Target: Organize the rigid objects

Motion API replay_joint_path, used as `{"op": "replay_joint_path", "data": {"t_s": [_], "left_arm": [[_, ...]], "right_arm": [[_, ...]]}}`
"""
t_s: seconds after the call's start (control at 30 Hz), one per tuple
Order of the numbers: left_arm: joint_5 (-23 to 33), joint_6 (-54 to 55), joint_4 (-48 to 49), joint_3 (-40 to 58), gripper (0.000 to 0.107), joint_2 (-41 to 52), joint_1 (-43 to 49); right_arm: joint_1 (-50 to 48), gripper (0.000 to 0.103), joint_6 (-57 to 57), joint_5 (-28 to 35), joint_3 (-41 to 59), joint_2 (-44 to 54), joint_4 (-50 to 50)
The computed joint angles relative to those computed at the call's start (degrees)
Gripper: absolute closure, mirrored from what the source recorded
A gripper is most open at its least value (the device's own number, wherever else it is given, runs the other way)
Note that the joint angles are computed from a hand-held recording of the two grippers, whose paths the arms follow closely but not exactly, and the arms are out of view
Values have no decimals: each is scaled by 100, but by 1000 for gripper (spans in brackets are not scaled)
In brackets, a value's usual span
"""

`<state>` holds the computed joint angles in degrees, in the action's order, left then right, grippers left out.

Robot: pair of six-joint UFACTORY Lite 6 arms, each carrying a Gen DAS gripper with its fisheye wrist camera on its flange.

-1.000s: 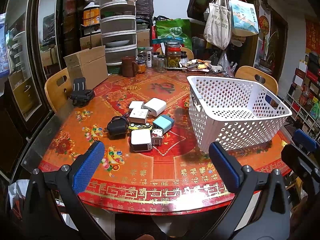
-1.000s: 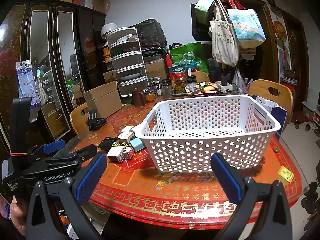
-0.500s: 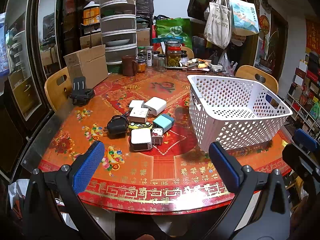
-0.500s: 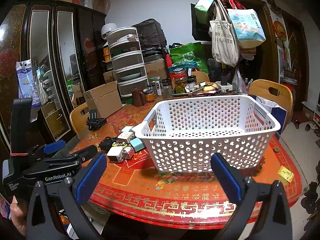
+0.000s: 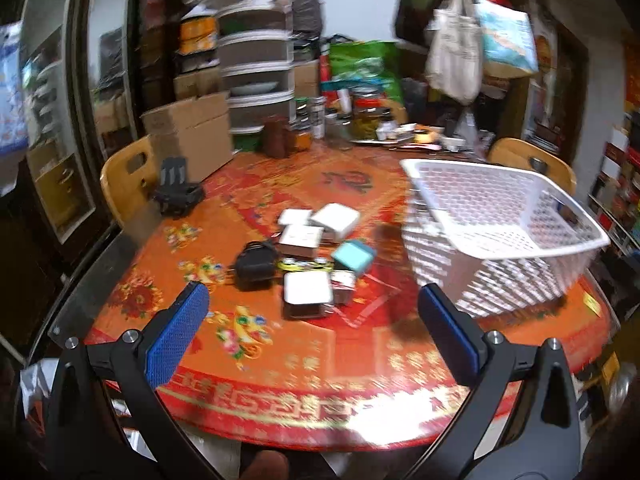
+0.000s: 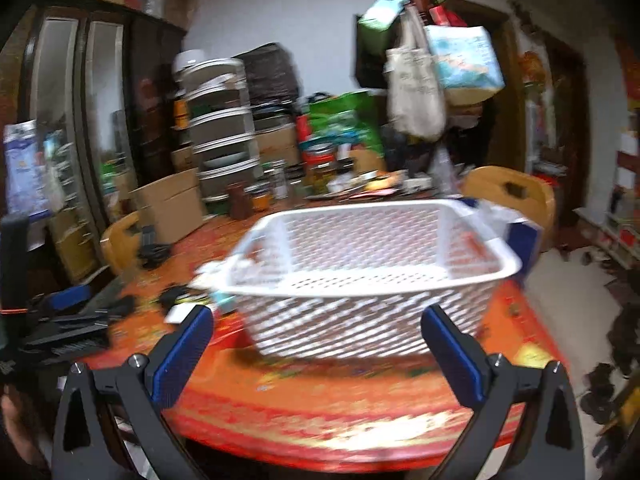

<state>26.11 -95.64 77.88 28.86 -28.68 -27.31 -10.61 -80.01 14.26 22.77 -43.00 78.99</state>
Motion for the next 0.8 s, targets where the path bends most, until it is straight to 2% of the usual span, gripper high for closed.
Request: {"op": "replay_joint_path", "data": {"t_s": [0.07, 0.13, 0.17, 0.2, 0.27, 0.33, 0.4, 0.43, 0.53, 0.6, 0.7, 0.8], "left_arm": [[-608, 232, 0, 359, 4, 701, 874], [-1061, 1135, -588, 818, 4, 1463, 1551], [-1159, 1321, -681, 941, 4, 1692, 1745], [-1234, 1268, -561, 1009, 4, 1852, 1892], [-1413, 495, 288, 958, 4, 1955, 2185], [-1531, -169, 1063, 936, 4, 2020, 2375], [-1492, -469, 1530, 1065, 4, 2282, 2462], [-1423, -387, 1513, 1140, 4, 2424, 2462], [-1507, -642, 1905, 1374, 4, 2908, 2590], [-1672, -793, 2068, 1567, 4, 3238, 2680], [-1858, -912, 2154, 1841, 4, 3680, 2718], [-1797, -1445, 2621, 1951, 4, 3938, 2485]], "right_arm": [[-650, 0, -1108, -7, 592, 1005, 846], [-1157, 0, -1405, -169, 1452, 2204, 1067], [-1400, 2, -1193, -7, 1833, 2691, 818], [-1578, 12, -742, 125, 2308, 3251, 335], [-1697, 25, 9, 95, 3182, 4241, -495], [-1681, 26, 239, 64, 3719, 4868, -811], [-1841, 32, 426, 378, 4249, 5445, -1035], [-1867, 34, 546, 466, 4445, 5644, -1157], [-1836, 50, 568, 529, 4644, 5925, -1145], [-1776, 72, 864, 621, 4918, 6252, -1367], [-1794, 81, 921, 866, 5035, 6414, -1407], [-1655, 85, 1287, 745, 5168, 6516, -1759]]}}
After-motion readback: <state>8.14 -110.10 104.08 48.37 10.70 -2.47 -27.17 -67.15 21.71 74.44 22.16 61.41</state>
